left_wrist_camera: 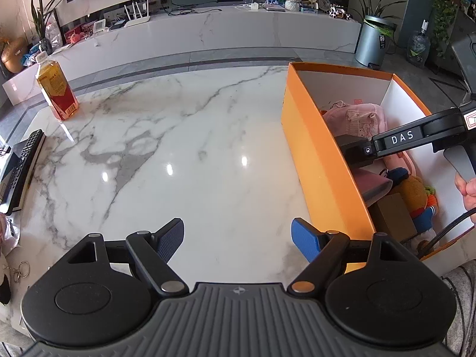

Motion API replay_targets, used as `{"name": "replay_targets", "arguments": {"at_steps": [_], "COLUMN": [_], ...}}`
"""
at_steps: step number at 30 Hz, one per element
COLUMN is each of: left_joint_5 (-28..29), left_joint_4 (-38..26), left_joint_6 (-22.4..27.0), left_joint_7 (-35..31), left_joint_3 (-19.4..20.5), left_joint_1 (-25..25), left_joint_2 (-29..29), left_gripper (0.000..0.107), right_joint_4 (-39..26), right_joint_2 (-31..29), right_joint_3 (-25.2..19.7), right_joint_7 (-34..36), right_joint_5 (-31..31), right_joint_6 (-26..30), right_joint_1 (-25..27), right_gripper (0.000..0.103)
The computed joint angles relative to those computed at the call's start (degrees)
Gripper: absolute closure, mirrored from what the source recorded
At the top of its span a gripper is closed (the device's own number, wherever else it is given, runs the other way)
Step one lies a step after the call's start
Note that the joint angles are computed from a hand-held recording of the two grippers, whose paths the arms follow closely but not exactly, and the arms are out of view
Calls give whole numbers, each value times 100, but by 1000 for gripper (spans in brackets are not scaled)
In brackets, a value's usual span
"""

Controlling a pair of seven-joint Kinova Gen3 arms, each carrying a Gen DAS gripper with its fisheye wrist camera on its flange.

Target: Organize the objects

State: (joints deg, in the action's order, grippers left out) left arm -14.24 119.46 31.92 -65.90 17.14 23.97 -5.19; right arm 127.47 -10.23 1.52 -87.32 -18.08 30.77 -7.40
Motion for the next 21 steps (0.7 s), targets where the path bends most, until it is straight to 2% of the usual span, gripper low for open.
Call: {"name": "replay_targets", "arguments": {"at_steps": [2,5,7,9,10,11,12,14,18,21], "left_joint_5": [74,215,225,78,6,-89,-208,-420,-571,-642], "left_joint_4": [-18,7,50,65,69,100,121,120,166,275], "left_joint_6": [27,-19,-98,-124,-129,-184,-204,-175,-199,-277], "left_joint_7": [-84,-220,-191,42,136,256,407,659,985,1149], "left_joint_3": [-20,-49,-14,109,154,202,266,370,464,586], "left_joint_1": [22,25,13,-24,-26,-30,-36,-30,16,-30], "left_joint_2": [-26,-75,-110,-109,-105,-112,-125,-137,-311,-546], "left_gripper": [14,14,14,14,14,14,14,14,14,14], "right_joint_4": [-96,52,154,119,90,62,73,83,152,171], "right_joint_2": [20,-281,-551,-711,-771,-876,-1019,-1285,-1895,-2335], "right_joint_3": [-214,-628,-691,-1134,-1399,-1665,-1930,-2277,-2432,-2917], "right_joint_7": [-308,-665,-904,-1370,-1603,-1836,-2069,-2527,-3373,-3960], "right_joint_5": [272,451,667,1078,1272,1485,1657,1863,2086,2286], "right_joint_6": [221,189,156,322,422,544,608,738,885,1022], "right_joint_1": [101,404,307,520,686,857,1027,1168,952,1121], "right_gripper": [59,41,42,39,35,20,11,10,4,1]}}
